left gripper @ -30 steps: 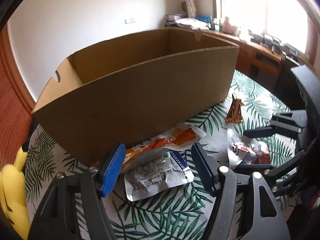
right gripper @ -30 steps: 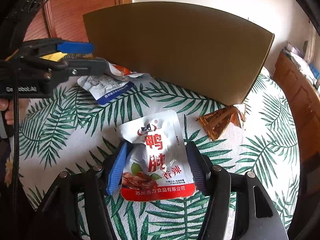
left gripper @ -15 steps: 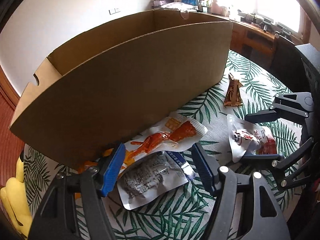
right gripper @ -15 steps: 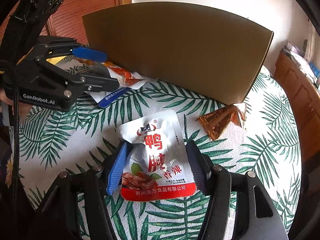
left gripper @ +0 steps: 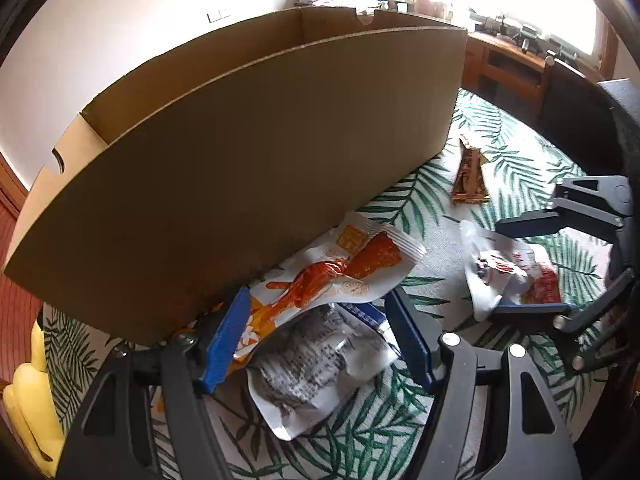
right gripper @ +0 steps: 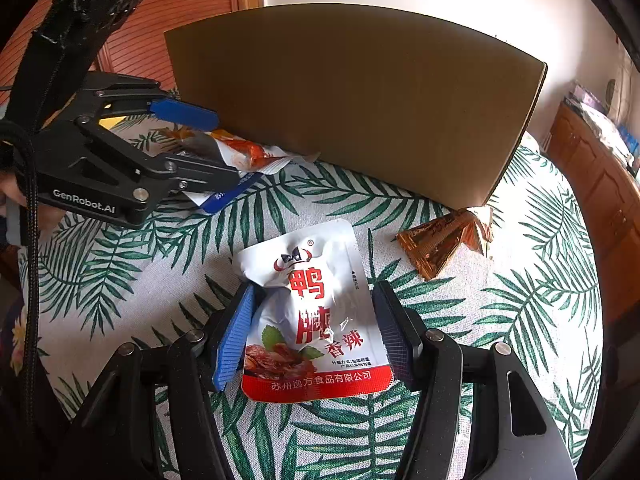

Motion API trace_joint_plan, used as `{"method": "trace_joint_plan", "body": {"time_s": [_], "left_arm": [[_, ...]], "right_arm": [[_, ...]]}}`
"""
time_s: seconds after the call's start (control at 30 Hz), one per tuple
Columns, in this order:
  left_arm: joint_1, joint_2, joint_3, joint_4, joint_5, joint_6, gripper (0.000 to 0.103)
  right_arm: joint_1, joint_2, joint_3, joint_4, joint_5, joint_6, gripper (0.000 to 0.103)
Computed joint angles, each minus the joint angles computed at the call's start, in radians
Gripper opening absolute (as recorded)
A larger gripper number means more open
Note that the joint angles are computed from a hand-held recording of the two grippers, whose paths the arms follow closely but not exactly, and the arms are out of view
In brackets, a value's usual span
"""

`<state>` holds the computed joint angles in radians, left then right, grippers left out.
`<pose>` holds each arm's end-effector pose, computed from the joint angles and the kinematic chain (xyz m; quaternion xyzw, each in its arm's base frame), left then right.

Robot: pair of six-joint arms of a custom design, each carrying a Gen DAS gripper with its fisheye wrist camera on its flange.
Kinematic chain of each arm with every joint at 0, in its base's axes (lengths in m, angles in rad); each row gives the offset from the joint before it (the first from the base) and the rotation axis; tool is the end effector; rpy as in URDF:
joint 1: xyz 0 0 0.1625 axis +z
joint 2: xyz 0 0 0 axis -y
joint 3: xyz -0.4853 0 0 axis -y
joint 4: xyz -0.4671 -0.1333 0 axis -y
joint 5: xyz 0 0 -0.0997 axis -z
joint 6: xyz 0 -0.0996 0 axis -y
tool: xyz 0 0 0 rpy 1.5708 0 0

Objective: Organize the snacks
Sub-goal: 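Grasp the orange spicy-strip packet with the left tool while the right tool holds the duck pouch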

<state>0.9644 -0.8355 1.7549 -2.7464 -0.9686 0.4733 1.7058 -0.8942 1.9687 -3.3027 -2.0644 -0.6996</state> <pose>-0.2579 -0.7047 0.0968 0.4544 0.8320 -0.1413 0.2854 0.1740 -0.6412 0.1216 0.2999 -0.8710 0.2362 0.3093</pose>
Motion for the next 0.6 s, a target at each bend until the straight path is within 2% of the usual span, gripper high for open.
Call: {"method": "trace_joint_plan", "body": {"time_s": [0.13,0.3,0.37,0.53,0.6], "left_arm": [[0.002,0.029,-0.025,0.0,0.025,-0.014,0.071],[0.004,0.037,-0.031,0.001,0.023,-0.028,0.071],[0.005,0.043,-0.039,0.007,0.024,-0.035,0.068],[-0.008,0.055,-0.032,-0.023,0.06,-0.007,0.041],[-0.01,0.046,-0.025,-0.01,0.047,-0.008,0.033]], "right_arm": [[0.0,0.0,-0.001,0.001,0.0,0.0,0.062],[0.0,0.0,0.001,-0.002,0.0,0.0,0.062],[0.0,0.0,0.001,-0.001,0.0,0.0,0.062],[0.0,0.001,0.0,-0.002,0.0,0.0,0.062],[0.0,0.001,0.001,-0.002,0.0,-0.001,0.062]]}}
